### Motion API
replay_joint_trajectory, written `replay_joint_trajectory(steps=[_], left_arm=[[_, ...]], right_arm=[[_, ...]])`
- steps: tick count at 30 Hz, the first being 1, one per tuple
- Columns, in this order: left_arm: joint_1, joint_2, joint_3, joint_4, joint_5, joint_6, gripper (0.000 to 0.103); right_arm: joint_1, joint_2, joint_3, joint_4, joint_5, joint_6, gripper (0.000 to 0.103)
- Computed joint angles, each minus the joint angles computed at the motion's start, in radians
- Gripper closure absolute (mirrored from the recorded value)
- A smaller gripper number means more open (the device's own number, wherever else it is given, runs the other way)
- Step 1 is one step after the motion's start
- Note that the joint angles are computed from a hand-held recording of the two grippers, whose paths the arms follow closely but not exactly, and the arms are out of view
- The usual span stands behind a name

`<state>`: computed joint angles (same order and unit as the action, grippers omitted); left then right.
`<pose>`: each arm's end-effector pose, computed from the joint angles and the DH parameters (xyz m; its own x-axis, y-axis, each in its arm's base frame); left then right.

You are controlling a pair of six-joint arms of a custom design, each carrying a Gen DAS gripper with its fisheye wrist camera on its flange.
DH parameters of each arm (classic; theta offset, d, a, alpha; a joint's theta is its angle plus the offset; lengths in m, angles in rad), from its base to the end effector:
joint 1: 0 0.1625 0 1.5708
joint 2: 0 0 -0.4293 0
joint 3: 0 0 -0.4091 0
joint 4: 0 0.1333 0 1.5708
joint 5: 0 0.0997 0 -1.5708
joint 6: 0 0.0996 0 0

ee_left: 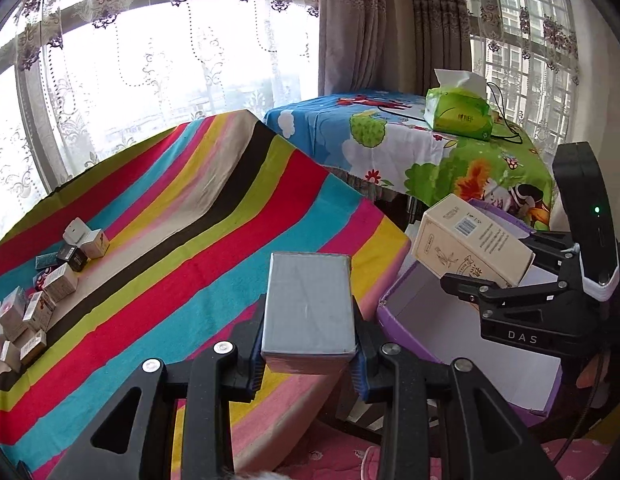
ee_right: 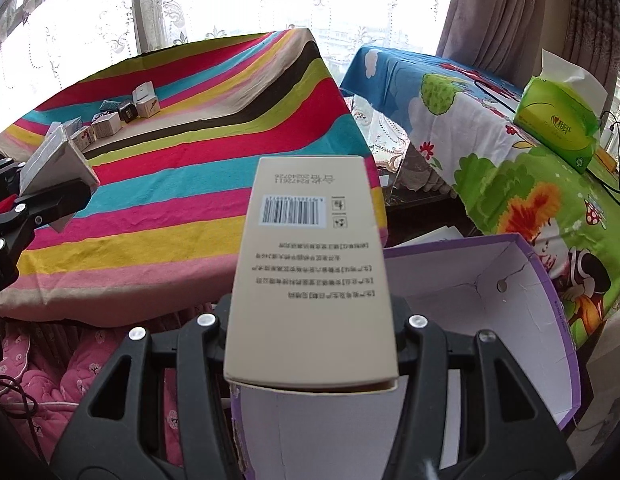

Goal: Organize rigid objects
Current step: 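Lower both held boxes into the purple box and open both tools, then move both open tools back over the striped table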

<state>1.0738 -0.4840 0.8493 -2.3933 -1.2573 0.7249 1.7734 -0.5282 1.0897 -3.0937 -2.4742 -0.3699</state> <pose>-0.2818 -0.8635 0.1751 -0.3909 0.7729 -0.4998 0.9177 0.3690 -0.1470 0.2199 -0.7967 0.2075 -0.6445 0.2694 0.7156 -0.3734 0.7058 -0.6020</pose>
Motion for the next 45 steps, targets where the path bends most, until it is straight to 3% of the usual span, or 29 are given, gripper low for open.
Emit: replay_joint_trajectory(steps=[11, 18, 22, 26, 28, 30, 32, 33, 36, 40, 45], left_arm=[[-0.045, 0.045, -0.003, 0.138, -0.043, 0.015, 0.068], [-0.028, 0.107, -0.122, 0.351, -0.145, -0.113, 0.068], [-0.013, 0.138, -0.17, 0.426, -0.171, -0.173, 0.068], [-0.015, 0.125, -0.134, 0.409, -0.213, -0.165, 0.067], [-0.016, 0.113, -0.115, 0.397, -0.264, -0.142, 0.058], [-0.015, 0.114, -0.121, 0.407, -0.299, -0.142, 0.02], [-0.009, 0.105, -0.105, 0.367, -0.323, -0.164, 0.018], [-0.005, 0.11, -0.122, 0.377, -0.328, -0.178, 0.018], [0.006, 0.122, -0.164, 0.35, -0.293, -0.215, 0.018], [0.032, 0.119, -0.173, 0.163, -0.171, -0.215, 0.018], [0.09, 0.184, -0.345, 0.063, -0.014, -0.219, 0.017]], right_arm=[[-0.033, -0.106, 0.15, -0.03, -0.099, 0.133, 0.048], [-0.046, -0.161, 0.231, -0.07, -0.158, 0.182, 0.048], [-0.05, -0.192, 0.283, -0.101, -0.173, 0.211, 0.048], [-0.055, -0.208, 0.312, -0.102, -0.149, 0.219, 0.048], [-0.059, -0.21, 0.314, -0.1, -0.139, 0.232, 0.048], [-0.062, -0.218, 0.318, -0.079, -0.134, 0.264, 0.045], [-0.061, -0.222, 0.317, -0.076, -0.143, 0.28, 0.029], [-0.057, -0.215, 0.31, -0.095, -0.159, 0.266, 0.027], [-0.043, -0.192, 0.276, -0.147, -0.181, 0.202, 0.027], [-0.028, -0.151, 0.197, -0.111, -0.115, 0.181, 0.027], [-0.008, -0.018, -0.02, 0.112, -0.005, 0.177, 0.026]])
